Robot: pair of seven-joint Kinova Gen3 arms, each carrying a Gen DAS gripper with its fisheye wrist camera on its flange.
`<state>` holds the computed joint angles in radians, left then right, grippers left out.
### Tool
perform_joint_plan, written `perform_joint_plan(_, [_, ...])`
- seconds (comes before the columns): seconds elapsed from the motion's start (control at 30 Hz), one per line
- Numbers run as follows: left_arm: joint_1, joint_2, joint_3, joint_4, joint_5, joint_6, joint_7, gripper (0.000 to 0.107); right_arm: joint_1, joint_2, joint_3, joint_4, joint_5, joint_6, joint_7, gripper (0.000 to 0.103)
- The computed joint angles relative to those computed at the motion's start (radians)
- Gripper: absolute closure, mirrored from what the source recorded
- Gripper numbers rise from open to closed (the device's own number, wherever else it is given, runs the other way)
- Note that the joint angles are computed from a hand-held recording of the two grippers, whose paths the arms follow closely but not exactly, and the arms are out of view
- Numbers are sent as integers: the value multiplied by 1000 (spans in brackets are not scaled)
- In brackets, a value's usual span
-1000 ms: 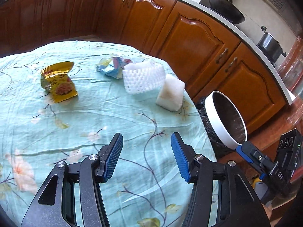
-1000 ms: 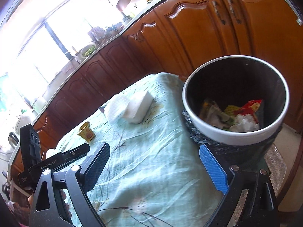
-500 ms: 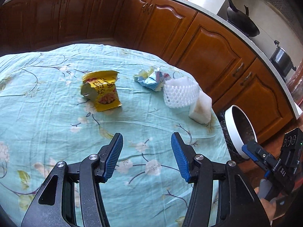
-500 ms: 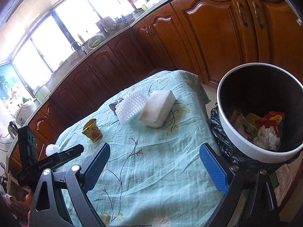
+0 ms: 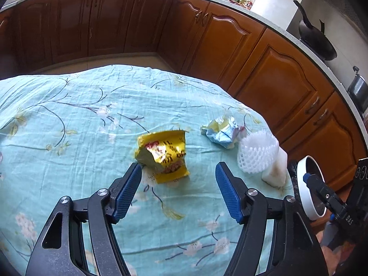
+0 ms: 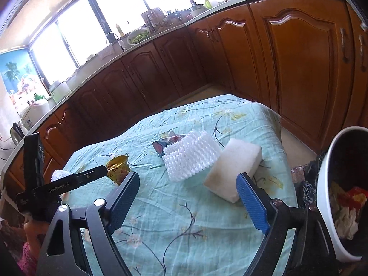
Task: Collect trash
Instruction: 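Grasp the yellow snack bag with the left tool while the right tool grasps the white foam net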
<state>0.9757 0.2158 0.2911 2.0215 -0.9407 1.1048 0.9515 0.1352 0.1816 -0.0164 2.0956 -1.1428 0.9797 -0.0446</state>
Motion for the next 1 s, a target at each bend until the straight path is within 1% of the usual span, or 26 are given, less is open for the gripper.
perform_joint_plan(0.07, [-28,-6,-12,10,1,-20,-32,36,-37,13,-20,-15,4,-53,-18,17])
perform_joint_plan(0.1, [-43,-12,-18,22,-7,-42,-41,32,-56,21,-31,-22,5,-84,-27,17])
perform_joint_plan(0.13, [-54,-15,-22,31,-16,-60,-47,31,-70,33,-39,-32,10,-107,-38,18])
perform_joint_plan(0.23, [-90,-10,-32,51,-33,-108,-78,31,-114,70,-67,-64,58,-169,-95,21])
perform_joint_plan(0.27, [-101,-7,-35,56,-36,-127,-91,31,-126,80,-77,-70,75,-189,-116,24])
perform_joint_plan(0.3, [-110,-4,-39,60,-37,-147,-104,31,-135,88,-87,-74,90,-207,-135,31])
perform_joint_plan(0.33, [-116,1,-41,59,-36,-158,-117,31,-138,91,-97,-72,96,-226,-141,35])
perform_joint_plan(0.37, [-123,8,-44,53,-29,-166,-140,31,-137,89,-108,-65,92,-246,-137,48])
perform_joint_plan(0.4, [-126,18,-45,43,-18,-166,-167,31,-132,85,-113,-62,96,-253,-138,64])
perform_joint_plan(0.43, [-125,33,-46,25,-1,-155,-197,32,-134,80,-116,-58,106,-262,-150,72])
perform_joint_plan(0.47, [-120,49,-47,1,19,-130,-229,38,-129,74,-120,-53,108,-266,-150,82])
perform_joint_plan(0.5, [-108,62,-60,-16,37,-119,-258,51,-122,71,-123,-48,105,-267,-141,86])
perform_joint_plan(0.57, [-107,72,-64,-24,46,-133,-282,55,-103,62,-124,-35,95,-250,-118,91])
perform_joint_plan(0.63, [-80,81,-74,-33,39,-119,-277,61,-84,55,-115,-29,87,-217,-106,92])
perform_joint_plan(0.67, [-71,81,-76,-35,38,-120,-278,67,-71,50,-108,-25,80,-193,-98,92])
perform_joint_plan(0.8, [-26,76,-73,-41,31,-110,-245,68,-21,30,-70,-14,51,-84,-61,92])
perform_joint_plan(1.0, [56,67,-46,-60,-16,-70,-149,68,58,-9,13,5,40,84,-18,92])
